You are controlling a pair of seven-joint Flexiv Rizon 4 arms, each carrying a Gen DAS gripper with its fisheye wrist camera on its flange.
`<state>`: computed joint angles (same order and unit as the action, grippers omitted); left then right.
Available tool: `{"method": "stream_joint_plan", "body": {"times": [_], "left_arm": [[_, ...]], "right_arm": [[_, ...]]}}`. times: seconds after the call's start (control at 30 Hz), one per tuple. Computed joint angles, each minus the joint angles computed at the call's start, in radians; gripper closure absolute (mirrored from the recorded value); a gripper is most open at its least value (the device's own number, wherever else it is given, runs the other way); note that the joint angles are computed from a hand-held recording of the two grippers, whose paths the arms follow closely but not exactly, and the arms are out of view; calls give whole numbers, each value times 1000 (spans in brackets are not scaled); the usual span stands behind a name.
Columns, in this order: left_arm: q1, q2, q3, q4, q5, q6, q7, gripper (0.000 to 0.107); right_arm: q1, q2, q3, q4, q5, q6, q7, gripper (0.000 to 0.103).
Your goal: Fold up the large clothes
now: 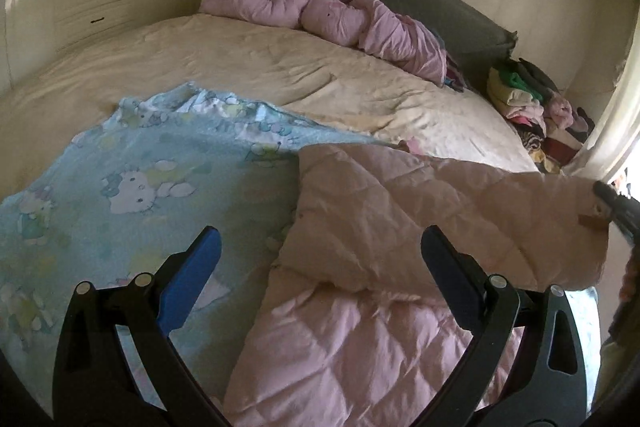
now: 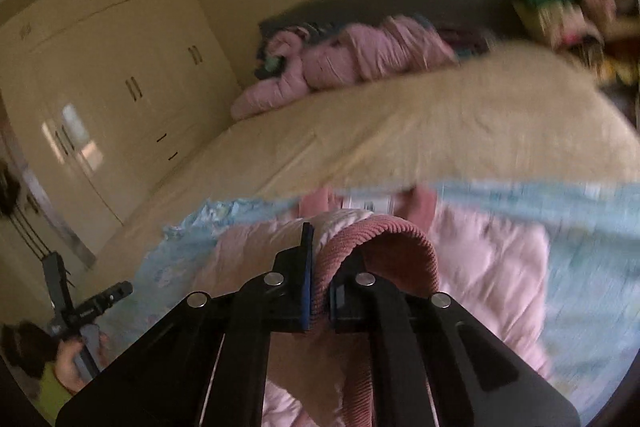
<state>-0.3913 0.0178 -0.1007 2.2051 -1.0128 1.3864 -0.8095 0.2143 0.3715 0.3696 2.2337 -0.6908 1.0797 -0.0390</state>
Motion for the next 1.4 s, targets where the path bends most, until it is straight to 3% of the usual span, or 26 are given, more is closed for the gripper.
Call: {"method": "stream_joint_plan", "body": {"times": [0.13,0.3,0.37,0.63,0.87,1.1,1.4], "left_arm": [[6,-35,-14,-44,26,-14,-26,13],[26,-82,-34,-98,101,-54,-74,13],[37,-105,-33,-124,210,-79,-151,13],[65,-169,-72,-165,294,-128,-218,14],[69,-197,-99,-172,298,-153,-191,29],[62,-237,-68,-205,469,-202,-308,32],[73,-267,-66,-225,576,-233,-372,32]], "right_arm": [[8,-22,-20,-33,16,-50,-68,98],[-15,-2,-25,7,22,-54,-36,98],[-21,7,-27,25,33,-48,-22,98],[-20,7,-25,42,53,-68,-20,98],[-1,-7,-33,36,84,-101,-49,98],[18,-15,-40,33,121,-116,-77,98],[29,-21,-38,36,141,-131,-84,95]]}}
